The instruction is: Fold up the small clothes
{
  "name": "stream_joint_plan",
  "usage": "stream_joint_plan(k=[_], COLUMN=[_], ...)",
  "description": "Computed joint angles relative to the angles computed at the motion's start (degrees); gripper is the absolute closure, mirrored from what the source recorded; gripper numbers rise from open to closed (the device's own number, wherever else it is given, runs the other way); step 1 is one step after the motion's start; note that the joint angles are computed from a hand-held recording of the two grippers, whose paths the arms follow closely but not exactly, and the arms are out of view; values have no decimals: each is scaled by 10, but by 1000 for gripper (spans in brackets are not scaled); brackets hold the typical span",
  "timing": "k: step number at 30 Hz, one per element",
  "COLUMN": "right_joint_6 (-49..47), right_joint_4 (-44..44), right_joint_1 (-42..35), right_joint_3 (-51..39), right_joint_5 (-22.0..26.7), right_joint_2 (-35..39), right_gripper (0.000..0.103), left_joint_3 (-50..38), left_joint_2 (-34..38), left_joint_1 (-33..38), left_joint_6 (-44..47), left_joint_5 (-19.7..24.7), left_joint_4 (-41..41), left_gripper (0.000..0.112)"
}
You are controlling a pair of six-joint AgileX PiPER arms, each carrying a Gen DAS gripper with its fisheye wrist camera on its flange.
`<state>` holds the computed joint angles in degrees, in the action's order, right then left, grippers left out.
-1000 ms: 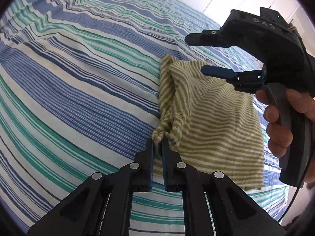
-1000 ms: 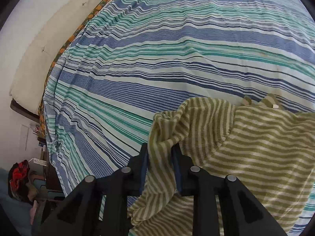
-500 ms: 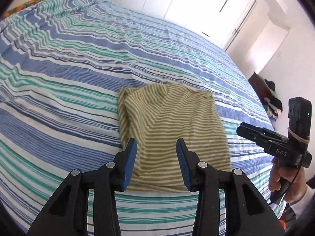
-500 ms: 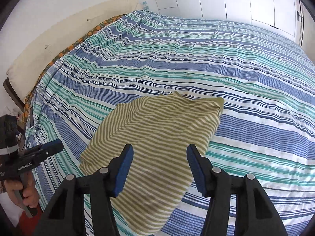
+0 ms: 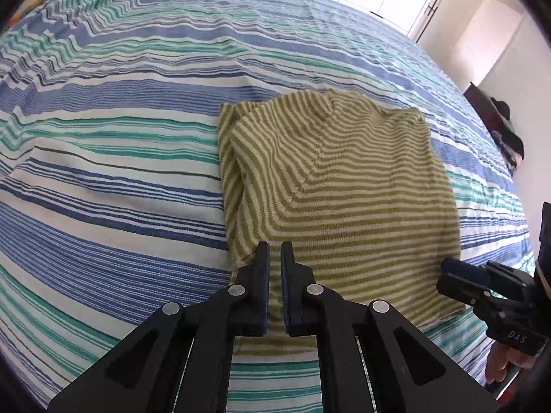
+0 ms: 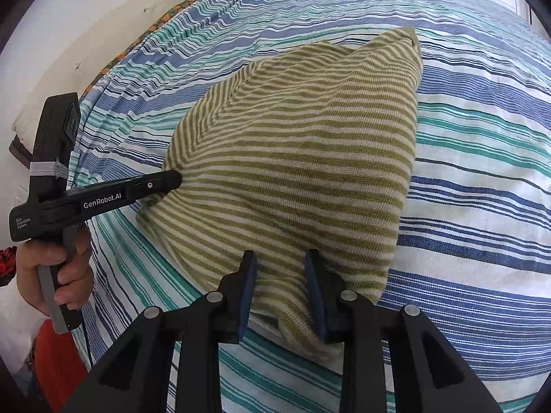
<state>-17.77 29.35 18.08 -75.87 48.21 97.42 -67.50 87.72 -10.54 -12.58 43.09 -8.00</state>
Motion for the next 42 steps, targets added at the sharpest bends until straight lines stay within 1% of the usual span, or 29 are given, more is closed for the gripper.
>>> stream_joint_plan(k=[1, 2, 4, 7, 9, 10, 11, 12, 13, 14, 15, 18, 20, 22, 23, 24, 25, 26, 27, 28, 29, 30, 31, 33, 36, 37, 39, 41, 42], right_joint_6=[-3, -2, 6, 51, 92, 108, 122, 132, 132, 130, 134, 119, 81, 34, 15, 5, 1, 6, 20, 32, 45, 61, 64, 49, 88, 99, 115, 162, 182], right_joint_4=[0, -10, -27, -67, -110, -128, -140, -146, -144, -142, -147, -129, -102, -68, -51, -41, -37, -44, -60, -72, -84, -92, -77, -37, -74, -82, -93, -138, -156], right_joint_1=[-5, -6, -7, -5, -2, 0, -1, -2, -3, -2, 1, 1, 1, -1, -2, -1, 0, 4, 10, 15, 18, 15, 4, -22, -27, -34, -51, -43, -39], right_joint_3=[-17, -41, -116, -257, -335, -368, -400, -409, -395, -370, -361, -282, -207, -122, -81, -42, -8, 21, 50, 85, 116, 140, 164, 222, 292, 309, 340, 365, 378], right_joint_5=[4, 10, 33, 81, 107, 126, 150, 158, 143, 116, 108, 57, 27, 10, 3, -1, 1, 4, 3, -11, -28, -31, -22, -22, -17, -8, 10, 15, 18], right_joint_2=[-7, -9, 17, 103, 170, 204, 242, 264, 265, 255, 246, 174, 108, 36, 4, -22, -39, -49, -59, -75, -101, -127, -155, -224, -327, -356, -405, -447, -461], right_gripper=[73, 73, 73, 73, 73, 73, 73, 73, 73, 73, 73, 72, 72, 71, 70, 64, 56, 54, 53, 53, 53, 52, 52, 51, 42, 42, 41, 40, 33], left_joint_3=[-11, -31, -82, -179, -224, -239, -240, -237, -231, -226, -216, -152, -92, -22, 9, 34, 57, 82, 100, 113, 125, 143, 165, 202, 245, 258, 288, 311, 320], left_joint_2=[0, 10, 46, 127, 182, 207, 223, 230, 226, 217, 202, 131, 70, 14, -8, -22, -34, -47, -66, -88, -112, -145, -179, -248, -326, -345, -370, -368, -369], left_joint_1=[6, 10, 15, -8, -17, -18, -18, -18, -20, -23, -24, -19, -10, -8, -10, -12, -15, -20, -27, -35, -36, -35, -37, -44, -70, -80, -131, -193, -240], left_joint_6=[8, 11, 23, 5, -12, -21, -22, -20, -21, -22, -21, -5, 7, 3, -5, -14, -23, -32, -53, -73, -77, -77, -83, -101, -162, -181, -257, -341, -394], left_joint_5=[-1, 1, 17, 51, 76, 89, 90, 86, 78, 75, 71, 46, 28, 9, 3, 0, 1, -3, 0, 11, 27, 36, 38, 59, 92, 100, 105, 103, 110], left_joint_4=[-11, -19, -38, 0, 29, 37, 39, 40, 46, 52, 49, 20, -2, -7, -4, 1, 7, 11, 28, 43, 43, 34, 29, 30, 55, 62, 107, 163, 200], left_gripper=[98, 97, 97, 97, 97, 97, 96, 96, 96, 96, 96, 92, 84, 69, 67, 65, 65, 65, 65, 65, 59, 54, 49, 43, 40, 37, 32, 31, 29])
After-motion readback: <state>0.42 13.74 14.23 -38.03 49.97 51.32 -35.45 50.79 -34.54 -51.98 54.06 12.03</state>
